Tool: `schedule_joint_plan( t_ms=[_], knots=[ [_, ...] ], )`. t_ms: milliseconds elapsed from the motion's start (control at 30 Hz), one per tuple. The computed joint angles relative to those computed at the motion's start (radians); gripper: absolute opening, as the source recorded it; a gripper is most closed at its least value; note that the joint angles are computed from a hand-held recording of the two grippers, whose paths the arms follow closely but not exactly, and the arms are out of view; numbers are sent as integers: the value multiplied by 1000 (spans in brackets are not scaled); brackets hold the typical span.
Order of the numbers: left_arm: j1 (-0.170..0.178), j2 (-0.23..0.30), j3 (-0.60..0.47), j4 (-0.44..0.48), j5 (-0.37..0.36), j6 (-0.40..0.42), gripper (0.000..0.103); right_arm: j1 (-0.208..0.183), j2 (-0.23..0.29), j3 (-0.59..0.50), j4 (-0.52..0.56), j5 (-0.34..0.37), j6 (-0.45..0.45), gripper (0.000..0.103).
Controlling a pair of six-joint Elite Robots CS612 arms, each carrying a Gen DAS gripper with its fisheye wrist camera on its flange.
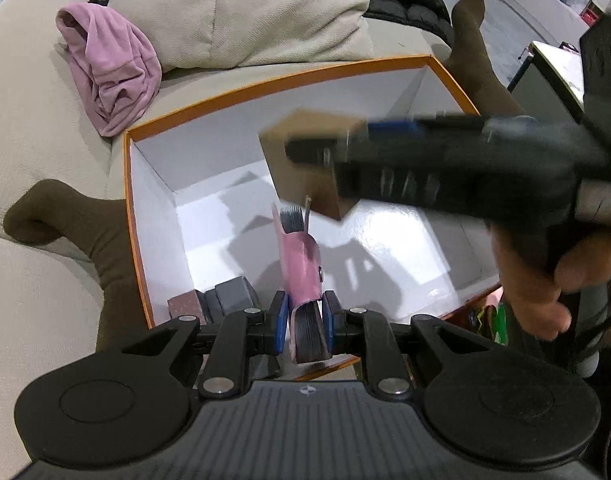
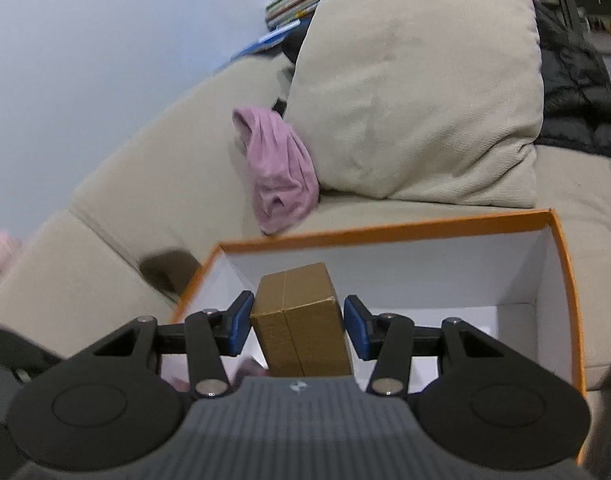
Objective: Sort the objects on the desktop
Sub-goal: 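Release the pink case in the box with left gripper while right gripper lowers the cube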
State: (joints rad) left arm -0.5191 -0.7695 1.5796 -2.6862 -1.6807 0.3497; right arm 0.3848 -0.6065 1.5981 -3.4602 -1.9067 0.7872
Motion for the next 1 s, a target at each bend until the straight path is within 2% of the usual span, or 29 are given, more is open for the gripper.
schedule_joint_plan(
  t_ms=[100, 267, 433, 533, 633, 833, 900, 1000],
  knots=[
    [3, 1, -3, -22, -2, -18, 20, -10, -3, 3, 58, 66, 5, 51],
    [14, 18, -35, -6, -28, -74, 20, -16, -5, -4, 128, 116, -21, 51],
    [30, 33, -70, 3, -51, -122, 19, -34, -1, -6, 167, 255, -40, 49],
    [32, 49, -90, 43, -42, -137, 19, -36, -3, -7, 176, 282, -58, 49],
    [45, 63, -91, 41, -64, -174, 19, -40, -5, 1, 179, 300, -59, 49],
    [63, 57, -53, -29, -124, -214, 21, -37, -3, -7, 186, 300, -83, 49],
    [63, 48, -34, -52, -123, -213, 24, -37, -4, -3, 181, 303, -83, 49],
    [63, 39, -6, -105, -117, -225, 25, -39, -3, -1, 176, 310, -78, 49]
  ],
)
